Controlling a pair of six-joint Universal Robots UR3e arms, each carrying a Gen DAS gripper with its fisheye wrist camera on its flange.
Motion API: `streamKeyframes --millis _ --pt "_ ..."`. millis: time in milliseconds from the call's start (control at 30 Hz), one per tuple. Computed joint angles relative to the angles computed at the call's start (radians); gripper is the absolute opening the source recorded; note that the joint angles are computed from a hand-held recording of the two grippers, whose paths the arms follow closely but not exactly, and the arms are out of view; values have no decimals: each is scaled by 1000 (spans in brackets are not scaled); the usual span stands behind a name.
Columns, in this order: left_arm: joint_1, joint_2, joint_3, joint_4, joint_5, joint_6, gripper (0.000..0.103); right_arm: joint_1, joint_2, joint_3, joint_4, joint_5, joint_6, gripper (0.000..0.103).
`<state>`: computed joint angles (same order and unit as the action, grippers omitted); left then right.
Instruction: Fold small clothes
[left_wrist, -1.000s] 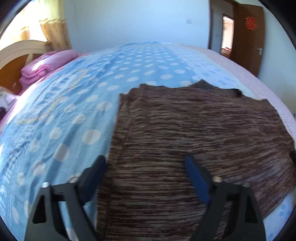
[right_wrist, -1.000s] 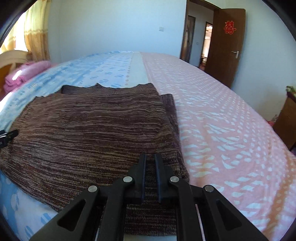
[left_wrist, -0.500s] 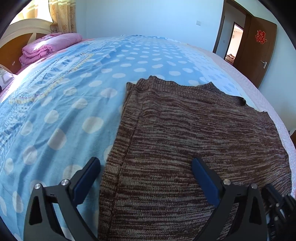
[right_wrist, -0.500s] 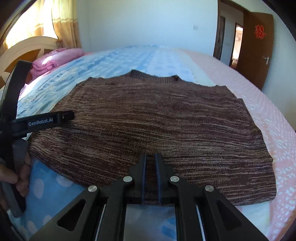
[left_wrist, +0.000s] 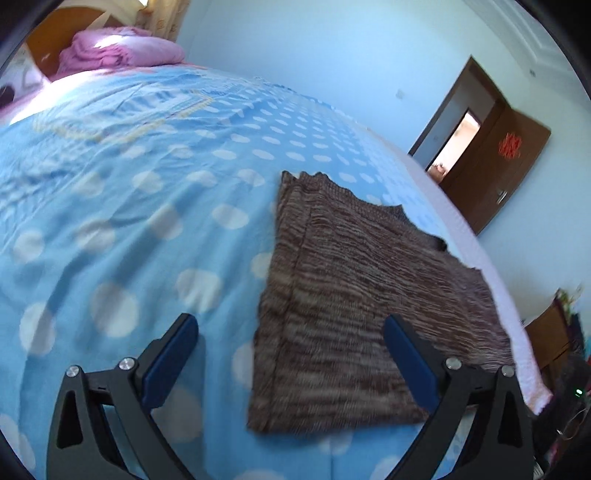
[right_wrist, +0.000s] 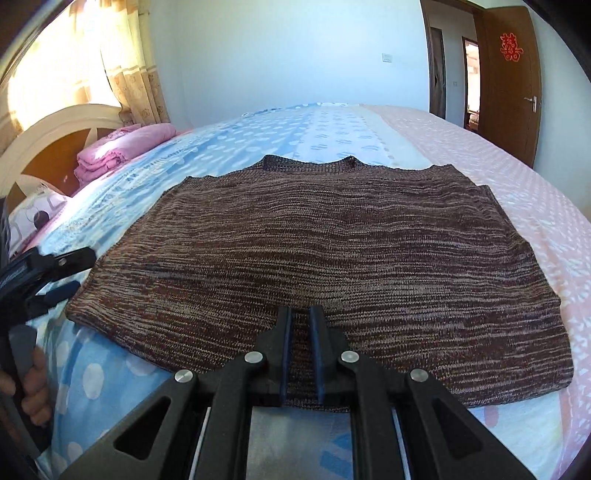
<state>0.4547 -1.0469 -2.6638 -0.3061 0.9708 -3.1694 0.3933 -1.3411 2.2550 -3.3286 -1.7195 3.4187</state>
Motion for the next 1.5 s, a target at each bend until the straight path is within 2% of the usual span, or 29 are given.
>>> streamKeyframes --millis 67,100,133,167,233,300,333,400,467,500,533,567,600,667,733,800,833,900,1033,1100,1133,1167,1233,1300,1400,1500 --pt "87 81 0 -156 -120 89 101 -1 1 4 -10 4 2 11" --pt "92 59 25 -179 -139 115 101 0 2 4 -11 4 2 11" --pt "61 -5 56 -127 -126 90 100 1 0 8 -13 4 3 11" --pt "-1 -101 85 3 -73 2 99 -1 -3 13 -18 8 4 11" --pt "-74 -250 160 122 -39 -47 99 -7 -6 21 -25 17 6 11" --pt "-150 -385 271 107 26 -73 99 -12 -8 28 -34 25 5 11" --pt "-165 -444 306 96 21 -90 98 -13 -7 31 -39 28 5 11" --pt "-199 -485 293 201 54 -148 93 -18 -8 38 -48 34 5 11" --pt "-186 -471 275 203 21 -141 74 -22 -7 41 -56 41 5 11" --pt "-170 -461 255 212 12 -148 68 -23 -7 43 -59 44 5 11" --pt "-142 -448 230 216 -15 -149 55 -26 -8 46 -62 47 4 11" --pt "-100 -439 203 217 -61 -152 35 -26 -8 47 -62 48 4 11" --pt "-73 -438 188 209 -98 -149 29 -26 -8 47 -62 48 4 11" --pt "-47 -443 170 219 -139 -152 28 -24 -12 39 -45 45 5 11" --pt "-92 -448 192 231 -78 -171 29 -15 -22 8 19 31 5 11" --pt "-131 -455 209 248 -21 -190 34 -36 -52 -16 78 80 -4 11" --pt "-133 -460 211 251 -22 -186 38 -60 -66 -19 73 134 1 11" --pt "-111 -460 194 263 -58 -172 44 -63 -61 -77 83 139 25 11" --pt "-87 -471 178 291 -88 -182 45 -43 63 -292 162 153 14 11" --pt "-94 -472 180 294 -80 -188 45 -12 150 -405 260 99 3 11" --pt "-98 -474 183 297 -76 -189 44 -10 201 -457 331 97 2 11" --pt "-99 -476 180 307 -76 -188 38 -13 213 -467 334 106 8 10" --pt "-103 -483 181 319 -65 -195 26 -26 195 -439 302 129 14 10" --pt "-110 -483 186 328 -62 -198 22 -45 186 -413 274 165 23 10" --pt "-198 -491 235 371 36 -205 21 -69 171 -390 257 214 27 11" --pt "-331 -494 327 376 160 -185 21 -134 114 -288 164 306 53 11"
